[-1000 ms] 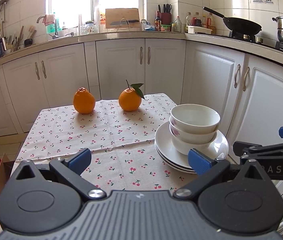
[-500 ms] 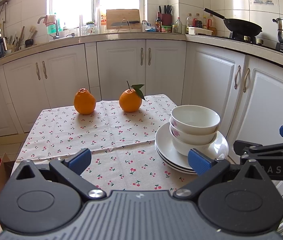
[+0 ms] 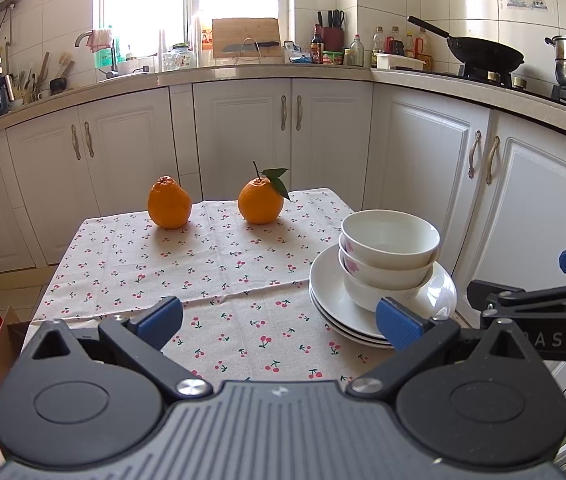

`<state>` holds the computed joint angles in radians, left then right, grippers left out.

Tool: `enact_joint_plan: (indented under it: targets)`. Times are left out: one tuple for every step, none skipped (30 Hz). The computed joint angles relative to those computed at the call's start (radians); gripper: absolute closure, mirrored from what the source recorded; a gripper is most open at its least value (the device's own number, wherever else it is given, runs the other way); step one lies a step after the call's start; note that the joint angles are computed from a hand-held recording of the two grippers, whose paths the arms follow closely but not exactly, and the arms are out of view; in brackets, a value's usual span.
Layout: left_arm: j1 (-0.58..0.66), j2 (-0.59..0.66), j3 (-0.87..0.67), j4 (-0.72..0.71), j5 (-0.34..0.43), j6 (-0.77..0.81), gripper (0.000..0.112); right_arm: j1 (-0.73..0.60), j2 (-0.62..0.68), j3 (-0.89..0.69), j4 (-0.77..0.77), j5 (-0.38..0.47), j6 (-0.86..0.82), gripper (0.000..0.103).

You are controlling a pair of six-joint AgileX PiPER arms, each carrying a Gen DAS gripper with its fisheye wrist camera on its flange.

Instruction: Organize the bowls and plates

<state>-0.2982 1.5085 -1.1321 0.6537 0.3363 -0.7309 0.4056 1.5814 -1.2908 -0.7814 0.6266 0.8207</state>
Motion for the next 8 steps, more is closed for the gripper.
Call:
enact_joint_plan:
  targets:
    - [-0.001,0.000,0.000,0.000,0.000,-0.001,0.010,0.000,0.000,0.000,0.000,0.000,0.000,0.000]
    - [-0.001,0.000,0.000,0.000,0.001,-0.001,0.010,0.000,0.000,-0.001,0.001,0.000,0.000,0.000]
    - [-0.001,-0.001,0.000,0.002,0.001,-0.003,0.010,0.001,0.001,-0.001,0.001,0.001,0.001,0.000]
    - [-0.001,-0.001,0.000,0.002,0.001,-0.003,0.010,0.000,0.000,-0.001,0.001,0.001,-0.001,0.000]
    - [-0.002,-0.001,0.000,0.002,0.001,-0.002,0.010,0.000,0.000,-0.001,0.001,0.001,-0.002,0.000]
    - [-0.002,-0.001,0.000,0.002,0.001,-0.002,0.010,0.001,0.001,-0.002,-0.001,0.002,-0.001,0.000]
    - [-0.001,0.000,-0.001,-0.003,0.001,0.003,0.010,0.001,0.001,-0.002,0.000,0.002,-0.002,0.000]
    - [0.001,0.000,-0.002,-0.014,0.001,0.014,0.010,0.001,0.002,-0.003,0.001,0.003,-0.003,0.000]
